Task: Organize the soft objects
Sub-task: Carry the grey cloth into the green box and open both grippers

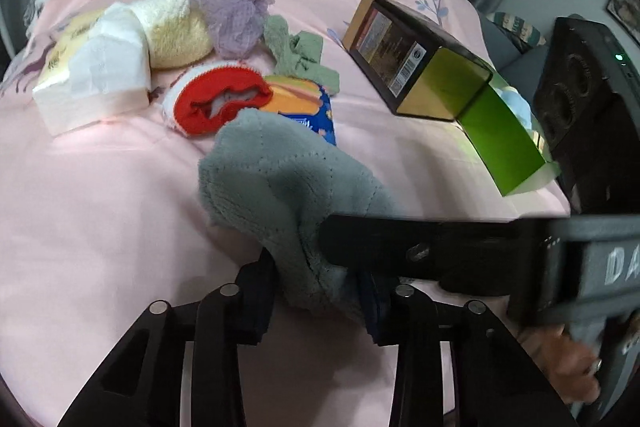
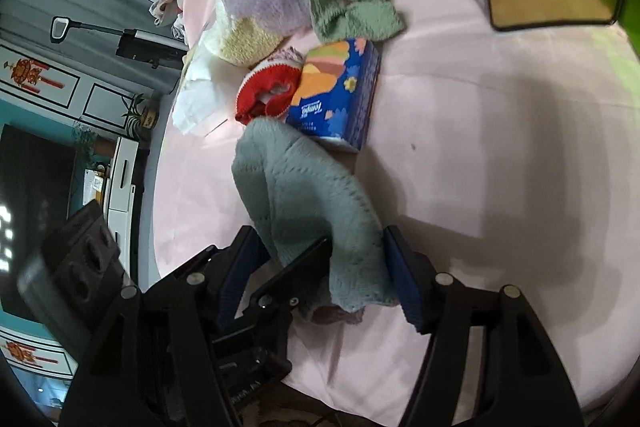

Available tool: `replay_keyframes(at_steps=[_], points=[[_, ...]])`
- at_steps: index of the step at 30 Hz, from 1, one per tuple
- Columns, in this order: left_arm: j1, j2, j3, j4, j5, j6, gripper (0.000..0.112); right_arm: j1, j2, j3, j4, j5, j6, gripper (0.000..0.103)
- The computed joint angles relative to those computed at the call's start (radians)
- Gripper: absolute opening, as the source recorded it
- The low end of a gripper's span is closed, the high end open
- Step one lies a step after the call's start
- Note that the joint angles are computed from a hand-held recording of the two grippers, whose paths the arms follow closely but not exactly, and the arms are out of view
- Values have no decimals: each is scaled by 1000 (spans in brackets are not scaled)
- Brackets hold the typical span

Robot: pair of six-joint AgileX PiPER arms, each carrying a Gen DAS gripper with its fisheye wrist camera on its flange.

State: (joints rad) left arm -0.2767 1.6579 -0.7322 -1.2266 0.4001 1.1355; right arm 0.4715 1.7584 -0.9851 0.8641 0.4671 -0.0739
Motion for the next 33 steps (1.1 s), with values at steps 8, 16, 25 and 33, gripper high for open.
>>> replay_keyframes(at_steps=[8, 16, 25, 33], points=[[-136, -126, -9, 132, -143, -158, 25, -26, -127, 69, 42, -57, -37, 45], [-289, -127, -263, 449, -158, -501, 25, -144, -391, 82, -261, -66, 218, 45], [-395, 131, -676, 307, -50, -405, 25, -419, -549, 104, -365, -89, 230, 45], [-459, 424, -1009, 389, 123, -488, 25, -688, -537, 227, -140, -72, 53, 42]])
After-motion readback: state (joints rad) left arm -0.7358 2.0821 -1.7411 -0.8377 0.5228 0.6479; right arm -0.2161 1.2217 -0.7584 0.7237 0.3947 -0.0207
